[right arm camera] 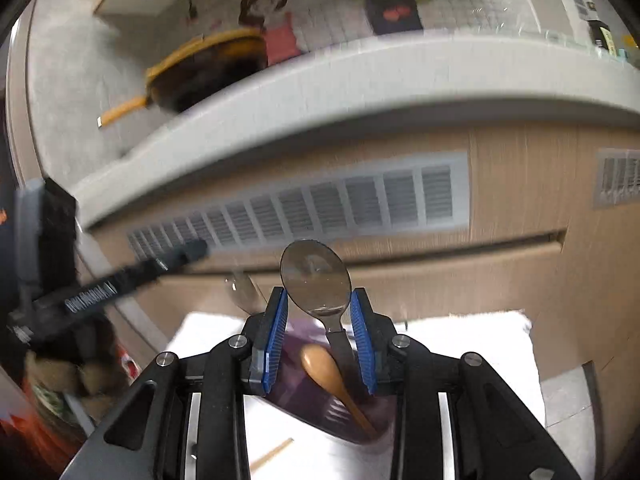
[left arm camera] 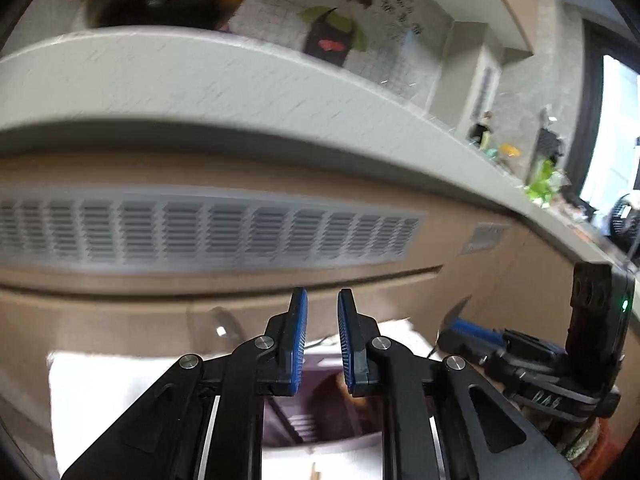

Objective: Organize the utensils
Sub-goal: 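Open both tools to drop the spoons into the purple caddy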

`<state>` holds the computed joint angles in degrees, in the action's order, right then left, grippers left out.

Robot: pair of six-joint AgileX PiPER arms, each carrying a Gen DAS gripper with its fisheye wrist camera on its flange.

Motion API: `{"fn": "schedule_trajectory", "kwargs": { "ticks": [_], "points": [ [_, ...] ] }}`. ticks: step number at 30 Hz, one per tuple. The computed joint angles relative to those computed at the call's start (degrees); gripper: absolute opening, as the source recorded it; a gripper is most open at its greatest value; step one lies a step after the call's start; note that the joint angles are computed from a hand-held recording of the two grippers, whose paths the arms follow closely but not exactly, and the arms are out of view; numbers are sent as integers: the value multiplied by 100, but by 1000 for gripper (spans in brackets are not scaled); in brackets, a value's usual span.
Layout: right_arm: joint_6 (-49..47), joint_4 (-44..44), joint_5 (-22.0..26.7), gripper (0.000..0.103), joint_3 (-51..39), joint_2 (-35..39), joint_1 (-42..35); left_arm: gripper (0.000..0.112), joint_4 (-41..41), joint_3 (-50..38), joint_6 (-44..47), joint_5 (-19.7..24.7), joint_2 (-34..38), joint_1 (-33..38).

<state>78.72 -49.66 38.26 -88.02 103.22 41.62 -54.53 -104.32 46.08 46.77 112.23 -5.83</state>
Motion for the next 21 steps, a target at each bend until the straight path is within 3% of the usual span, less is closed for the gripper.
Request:
{"fn": "schedule_trajectory", "kwargs": {
  "ticks": [2, 4, 5, 6, 10, 13, 18, 21],
  "points": [
    [-568, 935, 21, 32, -151, 256, -140, 21, 8, 126, -118, 294, 35, 178],
    [-982, 1365, 270, 32, -406, 522, -167, 35, 65, 284, -49, 452, 26, 329],
    [-969, 1236, 665, 32, -610, 615, -62, 44, 62, 579, 67, 389, -117, 402],
    [-788, 878, 1101, 32, -724, 639, 140, 46, -3, 841, 197, 328, -242, 482],
    [-472, 397, 1682, 32, -449, 346, 721, 46, 84, 2109, 696, -95, -938, 730],
    [-341, 581, 1802, 32, 107, 109, 1058, 46, 328, 2950, 977, -119, -1312, 878],
    [479, 1173, 1516, 32, 1441, -120, 1320, 46, 604, 4432, 1524, -363, -1972, 844],
    [1080, 1163, 1313, 32, 1951, -216, 1472, 46, 590, 4842, 1648, -263, -2103, 860]
  ]
}}
